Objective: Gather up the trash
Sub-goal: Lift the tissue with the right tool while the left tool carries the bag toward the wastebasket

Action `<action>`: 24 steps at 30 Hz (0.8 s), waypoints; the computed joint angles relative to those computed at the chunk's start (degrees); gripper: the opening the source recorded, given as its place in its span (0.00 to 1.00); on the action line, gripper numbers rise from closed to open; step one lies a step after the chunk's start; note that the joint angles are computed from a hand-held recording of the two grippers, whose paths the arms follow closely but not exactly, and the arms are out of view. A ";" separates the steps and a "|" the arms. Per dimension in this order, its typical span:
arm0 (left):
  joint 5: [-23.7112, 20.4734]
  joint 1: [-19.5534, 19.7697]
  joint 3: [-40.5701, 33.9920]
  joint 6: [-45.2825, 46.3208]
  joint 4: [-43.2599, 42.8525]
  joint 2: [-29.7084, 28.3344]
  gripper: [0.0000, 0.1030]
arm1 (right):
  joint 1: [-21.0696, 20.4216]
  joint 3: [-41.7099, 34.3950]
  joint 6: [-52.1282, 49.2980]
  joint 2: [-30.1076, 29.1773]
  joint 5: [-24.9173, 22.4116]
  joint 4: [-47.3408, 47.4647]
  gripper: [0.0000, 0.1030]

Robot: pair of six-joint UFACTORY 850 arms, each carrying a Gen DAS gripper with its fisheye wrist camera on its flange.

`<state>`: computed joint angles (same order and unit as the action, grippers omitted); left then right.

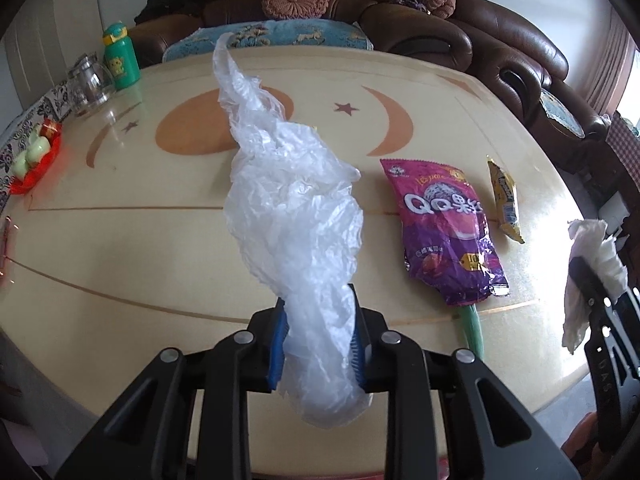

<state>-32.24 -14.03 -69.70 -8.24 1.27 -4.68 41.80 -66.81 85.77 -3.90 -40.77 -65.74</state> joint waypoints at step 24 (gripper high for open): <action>-2.51 -0.45 10.01 1.43 0.02 20.07 0.25 | 12.48 -3.65 -3.38 4.94 -11.68 1.95 0.20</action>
